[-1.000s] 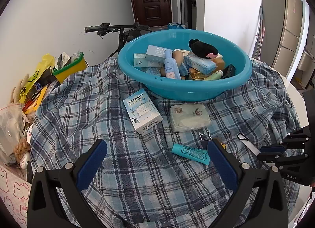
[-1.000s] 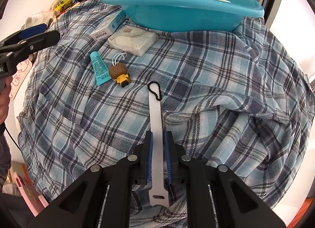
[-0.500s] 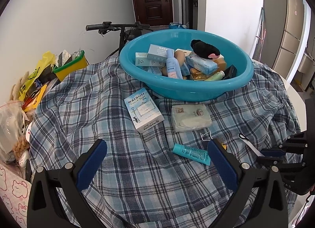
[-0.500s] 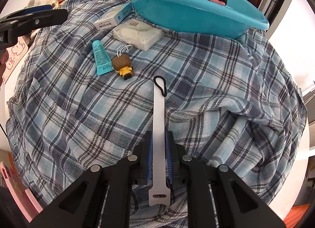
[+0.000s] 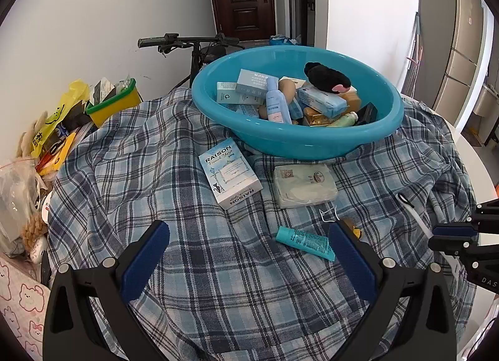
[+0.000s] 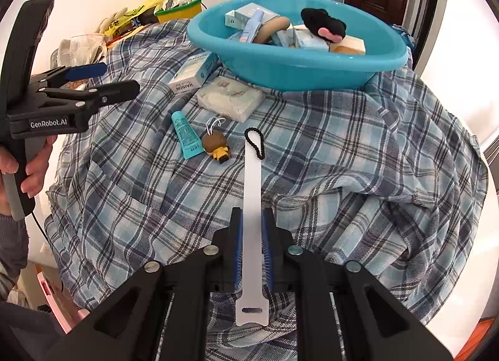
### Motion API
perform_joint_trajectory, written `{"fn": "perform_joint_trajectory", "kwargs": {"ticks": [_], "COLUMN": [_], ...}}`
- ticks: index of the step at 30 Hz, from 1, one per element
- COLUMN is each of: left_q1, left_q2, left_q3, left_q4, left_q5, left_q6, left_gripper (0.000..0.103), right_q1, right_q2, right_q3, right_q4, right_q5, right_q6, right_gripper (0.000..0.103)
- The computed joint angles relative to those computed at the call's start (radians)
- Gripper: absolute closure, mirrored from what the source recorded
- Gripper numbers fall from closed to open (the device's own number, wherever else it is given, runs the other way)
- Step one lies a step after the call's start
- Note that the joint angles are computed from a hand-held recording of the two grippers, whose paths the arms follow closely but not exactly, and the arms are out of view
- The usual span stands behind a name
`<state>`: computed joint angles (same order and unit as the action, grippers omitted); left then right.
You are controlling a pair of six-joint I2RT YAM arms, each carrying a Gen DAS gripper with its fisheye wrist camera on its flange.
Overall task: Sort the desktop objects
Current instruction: 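Lift the white strip with the right gripper while the left tool approaches the keychain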
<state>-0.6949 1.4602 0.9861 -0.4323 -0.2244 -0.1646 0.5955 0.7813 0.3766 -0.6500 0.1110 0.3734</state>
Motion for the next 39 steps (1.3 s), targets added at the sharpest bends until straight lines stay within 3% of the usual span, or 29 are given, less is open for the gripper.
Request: {"fn": "perform_joint_trajectory", "kwargs": {"ticks": [3,7,10,15,19,29,34,39], "left_q1": [-0.009,-0.017,-0.016,-0.042,-0.058,-0.114,-0.12,-0.105], "left_q2": [0.005,0.019,0.008,-0.061,-0.091,0.139,0.262,0.323], "left_q3": [0.0,-0.008,-0.033,-0.094,-0.102,0.031,0.1,0.137], "left_q4": [0.003,0.021,0.054,0.133,0.148,0.101,0.084,0.079], "left_q5": [-0.012,-0.029,-0.014,-0.046,-0.063,-0.07,-0.039,0.037], "left_q6": [0.002,-0.003,-0.016,-0.038,-0.042,0.065,0.073,0.072], "left_gripper": [0.0,0.0,0.0,0.0,0.0,0.001,0.017,0.044], "right_q1": [0.034,0.138,0.076,0.14,0.09,0.112,0.103,0.045], "right_q2": [-0.059,-0.132,-0.221,-0.263,-0.321,-0.289,-0.295,-0.322], "right_q3": [0.018,0.051,0.054,0.063,0.054,0.049,0.028,0.007], "right_q4": [-0.037,-0.108,-0.122,-0.155,-0.156,-0.16,-0.159,-0.152], "right_q5": [0.062,0.276,0.236,0.356,0.292,0.305,0.287,0.242], "right_q6": [0.04,0.122,0.12,0.187,0.178,0.17,0.158,0.13], "right_gripper": [0.092,0.092,0.092,0.092,0.092,0.092,0.092,0.092]}}
